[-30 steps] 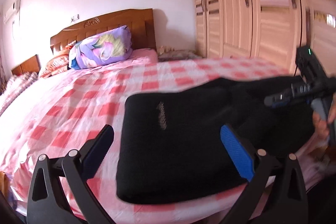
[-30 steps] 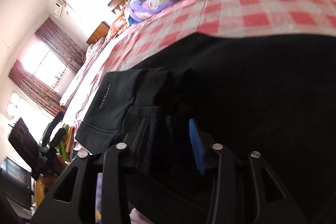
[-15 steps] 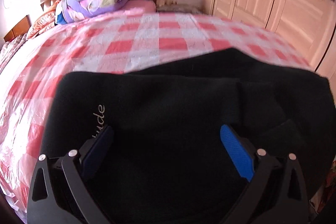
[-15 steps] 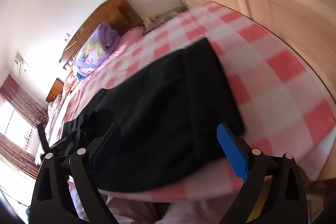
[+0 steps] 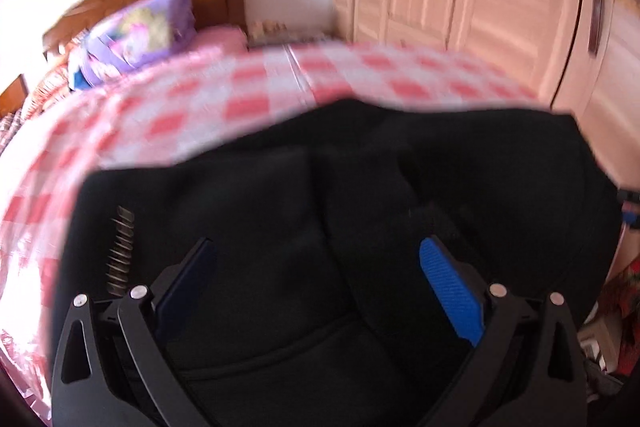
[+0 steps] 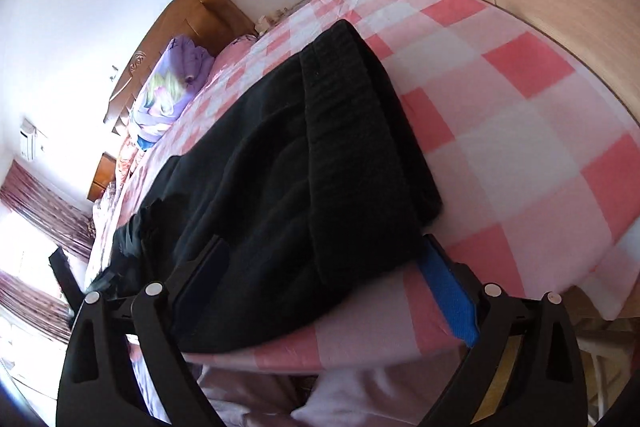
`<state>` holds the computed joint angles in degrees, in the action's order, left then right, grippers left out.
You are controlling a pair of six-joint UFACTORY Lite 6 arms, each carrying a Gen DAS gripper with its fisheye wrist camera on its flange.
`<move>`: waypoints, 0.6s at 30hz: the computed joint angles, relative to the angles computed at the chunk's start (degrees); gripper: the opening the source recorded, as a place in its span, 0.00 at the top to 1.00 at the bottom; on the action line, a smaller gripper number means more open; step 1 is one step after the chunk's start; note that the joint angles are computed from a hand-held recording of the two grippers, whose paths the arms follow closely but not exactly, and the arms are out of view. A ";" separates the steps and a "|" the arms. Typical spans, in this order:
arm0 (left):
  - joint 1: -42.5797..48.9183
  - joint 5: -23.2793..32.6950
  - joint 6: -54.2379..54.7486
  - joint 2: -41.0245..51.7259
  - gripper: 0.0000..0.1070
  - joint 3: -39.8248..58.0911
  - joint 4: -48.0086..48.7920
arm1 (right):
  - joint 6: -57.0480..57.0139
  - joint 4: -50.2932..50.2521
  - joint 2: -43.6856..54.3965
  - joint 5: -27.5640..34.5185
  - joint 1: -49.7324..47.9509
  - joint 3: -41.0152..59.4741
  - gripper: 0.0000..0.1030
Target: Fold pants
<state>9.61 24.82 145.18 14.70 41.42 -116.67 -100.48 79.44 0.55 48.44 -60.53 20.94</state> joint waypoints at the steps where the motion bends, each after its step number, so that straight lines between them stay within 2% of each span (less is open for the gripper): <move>1: 0.79 1.36 -3.02 1.86 0.05 1.07 2.53 | 0.35 0.74 0.67 -0.03 0.63 0.54 0.09; 3: 2.94 3.69 -10.68 4.23 0.05 3.38 9.64 | -1.43 4.69 2.61 0.46 1.57 1.23 0.09; 7: 3.68 4.83 -9.80 5.16 0.05 3.71 10.36 | -6.55 10.30 0.74 0.13 2.69 -1.76 0.10; 9: 3.70 5.09 -8.76 5.16 0.05 3.37 9.38 | -11.86 13.50 -1.13 -0.21 2.67 -4.74 0.26; 11: 3.56 5.22 -8.22 5.14 0.05 3.18 8.68 | -14.86 15.65 1.19 1.43 0.83 -4.81 0.46; 12: 3.52 5.11 -8.27 5.20 0.05 3.24 8.76 | -16.08 15.64 3.73 3.15 -0.78 -4.03 0.49; 14: 3.44 4.74 -9.14 4.96 0.05 3.29 9.51 | -17.86 15.61 7.33 6.07 -2.97 -2.99 0.61; 16: 3.38 3.48 -13.28 3.36 0.05 3.20 12.77 | -20.61 16.16 6.00 9.10 -4.95 -4.62 0.65; 18: 4.52 5.15 -19.36 0.65 0.05 2.80 17.90 | -20.48 16.63 -1.15 11.28 -5.46 -8.35 0.66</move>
